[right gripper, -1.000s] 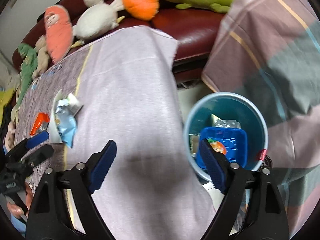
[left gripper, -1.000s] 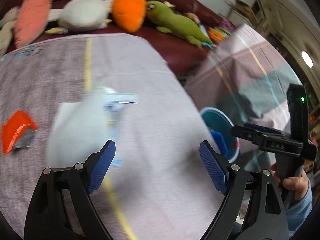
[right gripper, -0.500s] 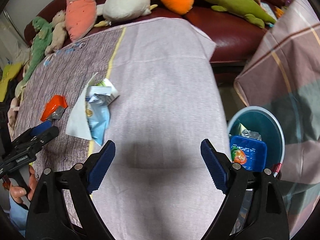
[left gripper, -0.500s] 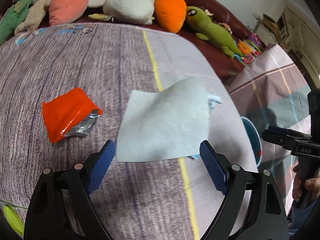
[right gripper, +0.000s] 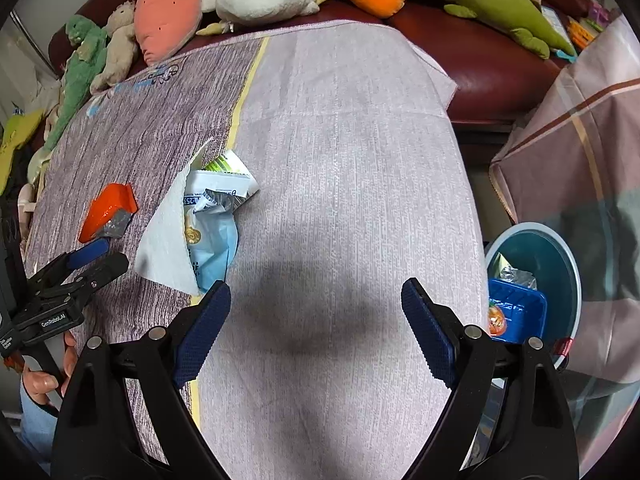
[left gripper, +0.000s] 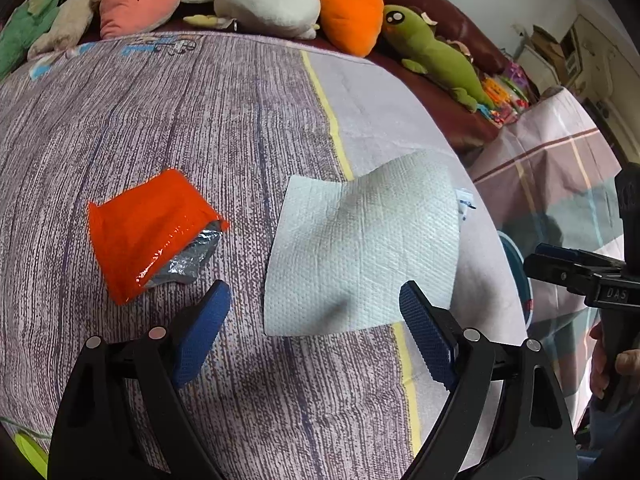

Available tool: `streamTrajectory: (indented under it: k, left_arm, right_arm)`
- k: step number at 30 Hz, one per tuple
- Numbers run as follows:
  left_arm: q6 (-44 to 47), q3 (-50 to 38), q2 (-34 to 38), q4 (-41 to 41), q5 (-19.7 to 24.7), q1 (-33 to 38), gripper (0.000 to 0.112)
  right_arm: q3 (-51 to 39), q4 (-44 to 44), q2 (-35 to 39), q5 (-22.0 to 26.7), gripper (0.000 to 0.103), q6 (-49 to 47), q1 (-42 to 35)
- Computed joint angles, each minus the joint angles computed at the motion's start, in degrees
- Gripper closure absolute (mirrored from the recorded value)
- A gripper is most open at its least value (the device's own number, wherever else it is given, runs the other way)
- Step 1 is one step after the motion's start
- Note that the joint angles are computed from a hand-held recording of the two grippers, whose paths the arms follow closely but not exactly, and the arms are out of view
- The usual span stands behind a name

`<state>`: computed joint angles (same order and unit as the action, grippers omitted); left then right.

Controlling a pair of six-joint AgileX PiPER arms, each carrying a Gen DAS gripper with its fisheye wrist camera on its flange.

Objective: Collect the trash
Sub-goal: 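Move both open grippers back over the paper towel and wrappers on the table, then grasp the white paper towel with the left gripper while the right grasps the white-blue wrapper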

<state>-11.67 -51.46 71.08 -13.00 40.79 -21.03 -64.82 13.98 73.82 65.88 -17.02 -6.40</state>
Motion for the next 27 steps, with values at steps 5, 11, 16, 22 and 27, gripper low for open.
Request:
streamTrajectory:
  k: [5, 11, 16, 22, 27]
  left_arm:
    - [2.48, -0.86, 1.99, -0.78, 0.04, 0.51, 0.025]
    - [3.76, -1.26, 4.11, 0.04, -1.09, -1.11, 0.02]
    - [5.32, -2.8, 7.72, 0.35, -1.49, -2.45, 0.02]
    - [4.91, -4.03, 11.24, 3.09, -3.6, -4.47, 0.02]
    - [-3.53, -3.78, 11.34, 12.38, -4.97, -8.52, 0.062]
  right_arm:
    - [-0.22, 0.13, 2.03, -1.05, 0.02, 1.23, 0.92]
    - [0.98, 0.99, 3.66, -2.47, 0.02, 1.25, 0.31]
    - [1.37, 1.74, 4.72, -3.08, 0.02, 0.54, -0.78]
    - [1.7, 2.77, 5.74, -3.53, 0.02, -0.66, -2.33]
    - [2.16, 3.5, 6.22, -3.67, 0.02, -1.15, -3.07]
